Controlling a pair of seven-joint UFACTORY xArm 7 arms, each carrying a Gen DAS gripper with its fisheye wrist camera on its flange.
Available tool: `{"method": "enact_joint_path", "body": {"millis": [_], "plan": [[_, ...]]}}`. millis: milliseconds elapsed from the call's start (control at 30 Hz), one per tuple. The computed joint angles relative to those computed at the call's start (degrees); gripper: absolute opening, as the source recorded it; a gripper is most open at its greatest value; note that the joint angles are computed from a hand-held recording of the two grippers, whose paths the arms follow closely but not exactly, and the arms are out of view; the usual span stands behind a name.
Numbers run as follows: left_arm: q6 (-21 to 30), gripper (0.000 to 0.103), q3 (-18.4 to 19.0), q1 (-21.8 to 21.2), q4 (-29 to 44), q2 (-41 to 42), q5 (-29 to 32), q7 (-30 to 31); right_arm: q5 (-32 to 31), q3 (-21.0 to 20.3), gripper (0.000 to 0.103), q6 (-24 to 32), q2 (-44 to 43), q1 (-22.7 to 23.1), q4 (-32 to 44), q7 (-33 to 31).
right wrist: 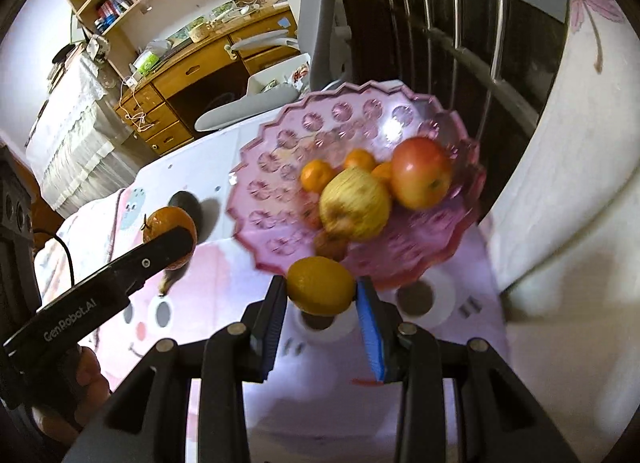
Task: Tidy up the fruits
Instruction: 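Carry the tangerine to the bowl with the left tool while the right tool carries the kumquat, then open the left tool over the bowl while the right tool releases the kumquat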
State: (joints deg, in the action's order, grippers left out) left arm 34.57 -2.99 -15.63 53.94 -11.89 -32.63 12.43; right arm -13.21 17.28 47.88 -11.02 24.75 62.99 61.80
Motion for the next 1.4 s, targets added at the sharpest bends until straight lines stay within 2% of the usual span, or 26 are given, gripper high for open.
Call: {"method": "enact_joint_path", "body": {"millis": [133,367,433,533,567,633,767,1033,1133,1300,1400], "plan": [[-2.65,0.044,-1.72,-1.03,1.23,3.24,0.04,-1.8,-0.6,-1.36,0.036,-1.18,-0.63,-0.98,-2.06,-3.54],[-4.99,0.044,-3.23,-1.86,2.32,6.41,0.4,-3.76,1.94,-2.8,0.036,-2.71,-1.11,-2.55,-4.78,-8.38],[-4.79,0.046,-3.27,-1.74,2.53,6.78,0.37,-4.14,2.45,-2.81,0.037,-3.26,-1.36,-2.8,-5.46,-8.86],[-5.45,0.054,-3.1,-1.66,2.09,6.36,-1.0,-3.42,3.28,-2.74,0.038,-3.63,-1.09,-2.94,-5.58,-9.71],[-5.51,0.055,-3.05,-1.56,1.97,6.13,-0.82,-3.43,3.41,-2.69,0.039,-3.65,-0.96,-2.98,-5.46,-9.76],[-5.23,0.055,-2.79,-1.4,1.77,5.45,-0.8,-3.17,3.39,-2.41,0.048,-3.38,-0.84,-2.97,-5.19,-9.48],[-3.96,0.059,-1.8,-0.96,1.48,3.93,-1.31,-1.92,3.14,-1.69,0.051,-2.14,0.05,-2.51,-3.26,-8.38],[3.41,0.062,2.07,1.84,0.6,-1.62,-0.27,2.08,-0.05,0.43,0.052,2.98,3.89,-0.03,4.13,-1.29],[7.45,0.066,4.4,3.55,0.36,-4.06,-0.03,4.92,-2.23,1.24,0.052,5.67,6.3,1.85,8.26,3.48],[15.57,0.067,8.35,7.41,2.0,-5.55,1.49,11.33,-7.23,1.82,0.053,10.51,11.81,6.52,16.63,13.22],[19.83,0.069,9.81,10.28,3.77,-5.26,3.55,15.31,-9.27,1.09,0.057,11.68,14.92,9.75,20.81,19.29]]}}
